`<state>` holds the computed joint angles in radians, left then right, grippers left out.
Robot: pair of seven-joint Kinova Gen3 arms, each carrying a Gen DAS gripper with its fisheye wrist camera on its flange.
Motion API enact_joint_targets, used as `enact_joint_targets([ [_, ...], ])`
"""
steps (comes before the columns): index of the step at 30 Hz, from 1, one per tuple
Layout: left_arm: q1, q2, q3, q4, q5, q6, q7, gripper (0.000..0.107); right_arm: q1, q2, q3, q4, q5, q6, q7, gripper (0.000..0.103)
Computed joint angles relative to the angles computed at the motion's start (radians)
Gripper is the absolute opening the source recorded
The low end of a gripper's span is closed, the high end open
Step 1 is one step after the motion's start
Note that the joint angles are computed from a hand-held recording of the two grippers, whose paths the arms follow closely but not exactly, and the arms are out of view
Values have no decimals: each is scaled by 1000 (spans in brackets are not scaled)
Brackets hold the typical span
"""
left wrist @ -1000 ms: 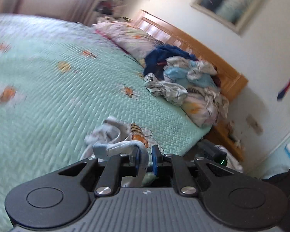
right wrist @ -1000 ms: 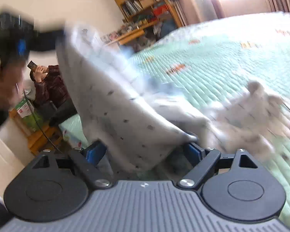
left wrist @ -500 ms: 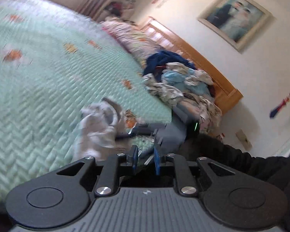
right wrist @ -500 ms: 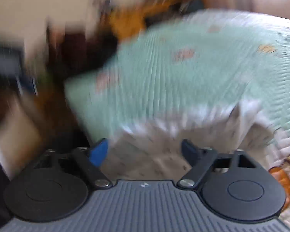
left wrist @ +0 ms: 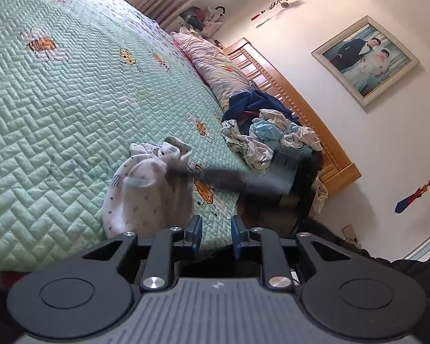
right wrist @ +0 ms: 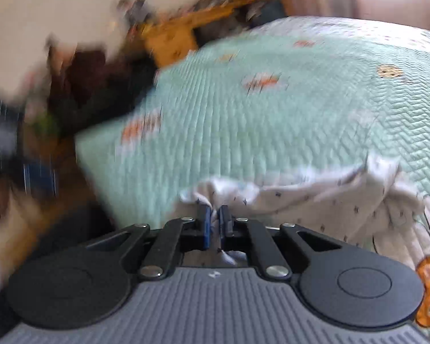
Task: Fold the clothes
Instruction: 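Grasp the crumpled shirt with the right tool and lift it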
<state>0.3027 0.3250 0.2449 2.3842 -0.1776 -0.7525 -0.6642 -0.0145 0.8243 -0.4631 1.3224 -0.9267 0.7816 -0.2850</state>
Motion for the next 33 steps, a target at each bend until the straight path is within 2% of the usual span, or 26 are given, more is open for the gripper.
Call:
enact_joint_targets([
  [1, 10, -10, -4, -8, 11, 24, -14, 23, 35, 19, -46, -28, -41, -10, -18, 0],
  [3, 23, -21, -10, -26, 27, 58, -41, 23, 72, 50, -101, -110, -89, -29, -92, 0],
  [4, 27, -24, -12, -35, 32, 71, -54, 26, 66, 48, -101, -128, -89, -50, -117, 0],
  [5, 32, -27, -15, -43, 41, 84, -69, 28, 52, 36, -82, -148, -72, -69, -150, 6],
  [6, 41, -27, -20, -51, 57, 95, -88, 31, 31, 12, -45, -166, -39, -82, -190, 9],
  [7, 49, -26, -23, -56, 73, 103, -106, 31, 10, -11, 1, -165, 2, -78, -230, 16],
  [8, 50, -21, -23, -58, 79, 101, -115, 31, -14, -32, 48, -146, 42, -57, -271, 32],
  [10, 53, -12, -22, -62, 88, 100, -131, 31, -52, -100, 140, -62, 124, -5, -323, 50],
  [12, 51, -7, -18, -75, 87, 114, -142, 31, -95, -157, 219, 31, 205, 48, -351, 52],
  [14, 51, -2, -15, -87, 86, 130, -153, 31, -108, -183, 230, 123, 273, 51, -423, 54],
  [17, 79, -6, -27, -105, 129, 160, -196, 31, -139, -195, 222, 249, 308, -51, -500, 54],
  [19, 122, -16, -48, -117, 204, 186, -255, 39, -119, -182, 171, 291, 274, -124, -491, 52],
  [21, 156, -27, -61, -114, 272, 190, -303, 43, -94, -163, 114, 293, 271, -149, -514, 26],
  [22, 171, -33, -65, -109, 303, 186, -324, 44, -106, -160, 112, 292, 286, -170, -529, 16],
  [24, 193, -43, -68, -93, 359, 169, -352, 44, -76, -156, 81, 282, 268, -165, -536, 13],
  [27, 220, -62, -67, -74, 427, 144, -385, 44, 60, -117, -16, 197, 153, -59, -577, 12],
  [29, 226, -72, -63, -65, 446, 125, -399, 44, 152, -100, -103, 139, 71, -30, -588, 11],
  [31, 223, -76, -58, -61, 448, 103, -403, 44, 231, -77, -196, 84, -10, -65, -592, 11],
  [33, 230, -77, -59, -68, 466, 94, -428, 51, 292, -34, -288, 26, -91, -147, -604, 11],
])
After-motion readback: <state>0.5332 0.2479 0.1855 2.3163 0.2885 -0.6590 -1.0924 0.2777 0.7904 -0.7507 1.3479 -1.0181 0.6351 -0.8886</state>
